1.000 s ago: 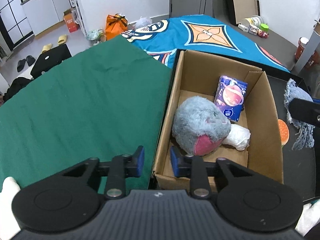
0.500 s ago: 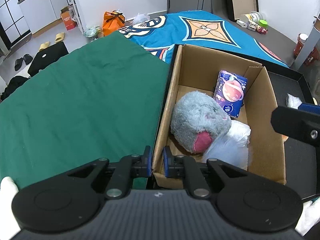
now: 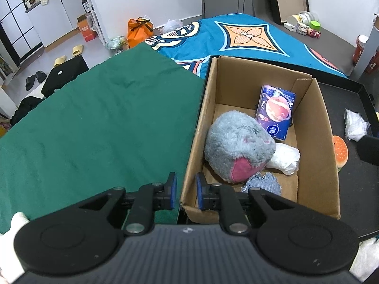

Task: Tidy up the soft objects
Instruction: 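Move the right tool back over the tray to the clear plastic bag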

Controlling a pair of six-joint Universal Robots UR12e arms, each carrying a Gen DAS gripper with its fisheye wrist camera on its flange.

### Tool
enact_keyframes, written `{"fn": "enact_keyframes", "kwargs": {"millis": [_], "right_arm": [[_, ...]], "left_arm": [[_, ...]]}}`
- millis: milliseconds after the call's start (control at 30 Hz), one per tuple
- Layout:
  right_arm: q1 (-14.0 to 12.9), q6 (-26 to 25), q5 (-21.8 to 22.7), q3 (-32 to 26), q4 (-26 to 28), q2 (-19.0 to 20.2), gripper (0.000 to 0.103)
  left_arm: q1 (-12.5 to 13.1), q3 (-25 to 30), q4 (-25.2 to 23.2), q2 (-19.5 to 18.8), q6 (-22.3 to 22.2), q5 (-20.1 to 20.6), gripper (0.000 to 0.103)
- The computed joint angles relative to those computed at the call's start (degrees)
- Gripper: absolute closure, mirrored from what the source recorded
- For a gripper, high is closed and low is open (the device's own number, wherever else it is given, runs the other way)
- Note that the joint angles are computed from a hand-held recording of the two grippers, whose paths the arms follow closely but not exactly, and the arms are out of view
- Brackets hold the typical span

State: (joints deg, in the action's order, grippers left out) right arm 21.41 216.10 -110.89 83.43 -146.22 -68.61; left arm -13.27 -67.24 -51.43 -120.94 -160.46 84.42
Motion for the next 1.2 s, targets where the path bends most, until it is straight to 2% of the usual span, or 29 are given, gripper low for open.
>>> {"fn": "enact_keyframes", "kwargs": {"millis": [133,200,300,433,500,833,1000,1100,1200], "right_arm": [[-0.46,-0.18,-0.51,1.54,-1.27,-0.85,0.034],[-0.66,-0.49,-0.87,2.24,-2.03,-1.19,0.032],[-1.06,-1.09,-1.06,2.97,-2.57,-1.59,0.031],[-1.40,-2.43,-2.28,4.20,-3.77,-2.23,0.021],[-1.71,-2.95,-2.37,4.89,-4.36,-2.60,0.021],[-3.70,-3.40,-0.15,7.76,-7.38,-3.86,0.019],[-4.37,-3.84,0.05,9.97,-12.13,-3.87,0.019],[-4.78,-0.98,-0.42,12.55,-14.73,-4.20,0.019],[-5.61,2.83,1.27,14.45,-15.88,-4.64,0.019]], "left_arm": [[-0.41,-0.10,0.58,0.04,0.43,1.10,0.074],[-0.72,-0.23,1.20,0.07,0.68,2.14,0.062],[-1.05,-0.65,2.36,0.32,0.94,2.73,0.052],[-1.65,-1.20,4.10,0.65,1.48,3.91,0.045],[-1.96,-1.42,4.88,0.76,1.67,4.61,0.041],[-3.13,-1.51,6.36,0.66,2.72,7.03,0.036],[-3.55,-2.01,8.11,0.77,3.08,7.66,0.036],[-3.91,-2.68,10.14,0.88,3.98,8.76,0.035],[-4.17,-3.42,12.26,1.05,3.67,9.83,0.035]]}}
